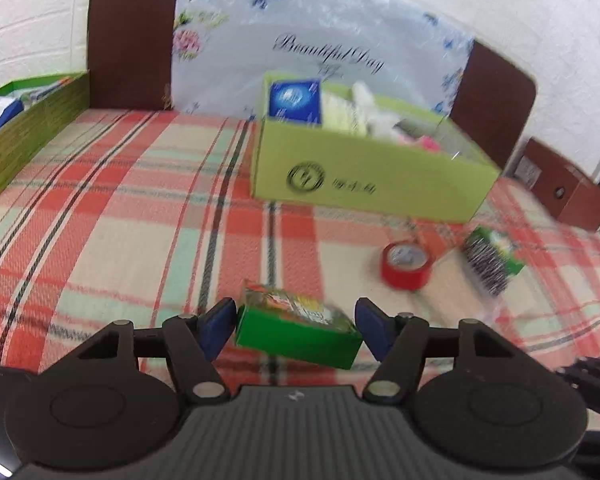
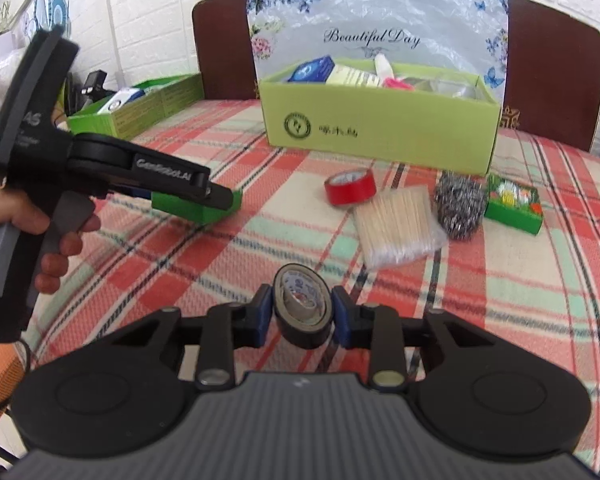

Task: Organize objects
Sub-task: 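Lower the soap box and black tape into the lime-green box, opening both grippers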

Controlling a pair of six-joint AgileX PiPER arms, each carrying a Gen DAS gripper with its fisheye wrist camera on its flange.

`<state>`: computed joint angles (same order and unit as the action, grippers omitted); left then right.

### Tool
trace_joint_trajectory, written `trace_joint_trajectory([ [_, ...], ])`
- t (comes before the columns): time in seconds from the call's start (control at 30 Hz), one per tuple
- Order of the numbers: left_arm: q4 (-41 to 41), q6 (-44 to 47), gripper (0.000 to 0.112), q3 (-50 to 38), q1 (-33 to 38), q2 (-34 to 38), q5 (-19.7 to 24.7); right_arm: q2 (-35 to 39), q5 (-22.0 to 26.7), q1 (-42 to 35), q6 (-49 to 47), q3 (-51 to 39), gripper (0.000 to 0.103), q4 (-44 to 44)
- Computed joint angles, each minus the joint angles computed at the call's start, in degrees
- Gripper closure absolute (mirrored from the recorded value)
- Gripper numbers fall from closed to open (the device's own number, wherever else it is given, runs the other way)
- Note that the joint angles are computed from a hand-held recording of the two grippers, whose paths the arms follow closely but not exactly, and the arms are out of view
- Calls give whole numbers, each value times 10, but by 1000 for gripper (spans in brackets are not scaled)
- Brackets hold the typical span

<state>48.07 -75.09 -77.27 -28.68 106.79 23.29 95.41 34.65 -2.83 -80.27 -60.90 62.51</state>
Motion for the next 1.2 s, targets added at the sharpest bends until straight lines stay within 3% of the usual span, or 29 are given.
trace_joint_trajectory([
  [0.13,36,-13,46,-22,-1,-18,-18,20,25,-10,12,-61,72,9],
  [0.2,41,-9,56,-39,1,-21,-22,33,36,-16,19,-98,72,16],
  [0.27,-12,47,66,-67,12,-17,-34,47,42,-20,21,-134,72,26],
  [0.4,-60,113,66,-143,17,17,-23,85,40,-18,48,-219,72,23],
  [0.5,-107,172,73,-162,25,27,-25,118,26,-12,76,-283,72,7],
  [0.53,-83,149,72,-145,24,19,-30,129,21,-9,101,-307,72,-13],
  [0.63,-124,189,46,-98,22,6,-26,135,34,-20,92,-317,72,4],
  [0.8,-286,374,39,-72,14,35,-48,137,27,-24,82,-276,72,11],
  [0.9,-314,466,26,-124,6,86,-19,137,37,-29,99,-260,72,3],
  [1.0,-336,475,26,-208,6,142,60,124,32,-34,92,-238,72,1],
  [1.1,-352,428,25,-284,8,191,126,116,30,-41,87,-224,72,6],
  [1.2,-286,370,21,-260,1,195,79,115,31,-45,93,-217,72,6],
])
